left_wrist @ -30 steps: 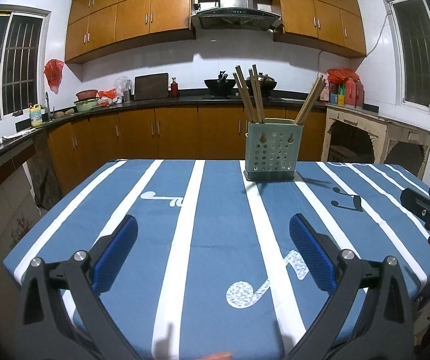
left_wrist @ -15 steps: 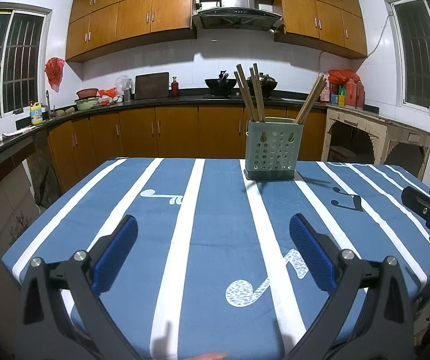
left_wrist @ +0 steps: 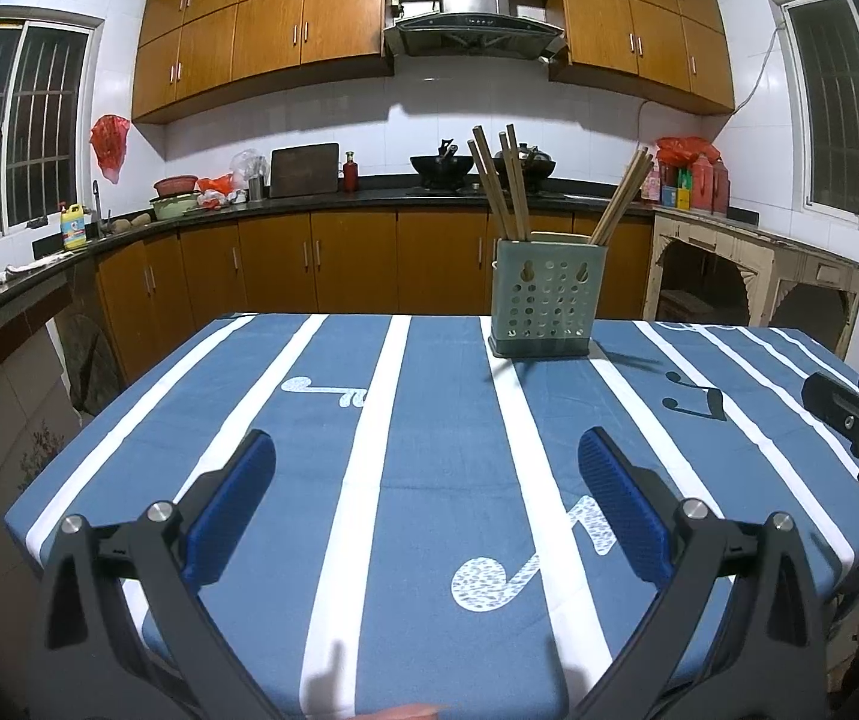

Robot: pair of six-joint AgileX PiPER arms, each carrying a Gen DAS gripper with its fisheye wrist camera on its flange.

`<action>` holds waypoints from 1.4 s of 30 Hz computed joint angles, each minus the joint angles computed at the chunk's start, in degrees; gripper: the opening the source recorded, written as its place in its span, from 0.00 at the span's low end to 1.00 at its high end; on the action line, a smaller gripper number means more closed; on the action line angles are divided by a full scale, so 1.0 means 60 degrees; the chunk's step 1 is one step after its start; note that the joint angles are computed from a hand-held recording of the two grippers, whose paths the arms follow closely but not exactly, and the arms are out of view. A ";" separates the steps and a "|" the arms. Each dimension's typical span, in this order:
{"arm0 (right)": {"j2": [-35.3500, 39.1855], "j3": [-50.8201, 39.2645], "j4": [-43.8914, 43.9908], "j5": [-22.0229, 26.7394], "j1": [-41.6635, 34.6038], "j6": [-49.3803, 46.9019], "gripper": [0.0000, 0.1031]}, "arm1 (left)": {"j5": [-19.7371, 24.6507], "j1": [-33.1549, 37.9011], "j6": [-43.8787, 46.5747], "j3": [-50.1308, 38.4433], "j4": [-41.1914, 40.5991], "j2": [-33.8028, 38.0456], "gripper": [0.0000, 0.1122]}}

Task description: Organize utensils

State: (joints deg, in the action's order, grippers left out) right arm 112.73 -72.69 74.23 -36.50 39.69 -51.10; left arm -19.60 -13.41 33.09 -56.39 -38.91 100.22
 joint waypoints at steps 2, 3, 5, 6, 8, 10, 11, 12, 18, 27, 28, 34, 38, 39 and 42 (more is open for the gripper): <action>0.0009 0.0005 -0.0014 0.0017 -0.0007 0.0021 0.98 | 0.0012 0.0006 -0.0009 -0.0007 0.0004 -0.0004 0.88; 0.0016 0.0028 -0.0040 0.0019 -0.0004 0.0065 0.98 | 0.0001 0.0001 -0.0044 -0.0002 0.0029 0.0016 0.88; 0.0043 0.0103 -0.0158 0.0013 -0.0002 0.0235 0.98 | -0.0021 -0.0008 0.0005 0.0004 -0.0017 0.0012 0.88; 0.0043 0.0106 -0.0163 0.0006 0.0003 0.0245 0.98 | -0.0002 0.0003 0.0003 -0.0004 -0.0006 -0.0001 0.88; 0.0043 0.0096 -0.0149 0.0008 -0.0001 0.0223 0.98 | -0.0023 -0.0001 -0.0048 0.0011 0.0046 0.0009 0.88; 0.0041 0.0112 -0.0150 0.0007 0.0010 0.0243 0.98 | 0.0002 0.0003 -0.0021 -0.0003 0.0016 0.0001 0.88; 0.0038 0.0093 -0.0137 0.0021 -0.0003 0.0213 0.98 | 0.0001 0.0002 -0.0034 0.0001 0.0032 0.0003 0.88; 0.0039 0.0095 -0.0124 0.0017 0.0006 0.0213 0.98 | -0.0007 -0.0002 -0.0038 0.0006 0.0035 0.0006 0.88; 0.0037 0.0089 -0.0089 0.0007 0.0024 0.0193 0.98 | 0.0017 -0.0016 0.0081 -0.0016 -0.0097 -0.0011 0.88; 0.0047 0.0049 -0.0014 -0.0007 0.0043 0.0124 0.98 | -0.0002 -0.0030 0.0082 0.0001 -0.0128 -0.0003 0.88; 0.0047 0.0041 -0.0002 0.0001 0.0040 0.0111 0.98 | -0.0009 -0.0033 0.0061 0.0009 -0.0117 -0.0001 0.88; 0.0064 0.0031 0.0018 -0.0011 0.0063 0.0116 0.98 | -0.0028 -0.0021 -0.0028 0.0046 -0.0029 0.0005 0.88; 0.0061 0.0046 0.0039 -0.0024 0.0091 0.0122 0.98 | -0.0026 -0.0017 -0.0013 0.0051 -0.0032 -0.0003 0.88; 0.0059 0.0046 0.0040 -0.0030 0.0095 0.0122 0.98 | -0.0028 -0.0019 -0.0027 0.0056 -0.0021 -0.0004 0.88; 0.0064 0.0022 0.0071 -0.0030 0.0096 0.0077 0.98 | 0.0024 0.0002 0.0019 0.0020 -0.0052 -0.0015 0.88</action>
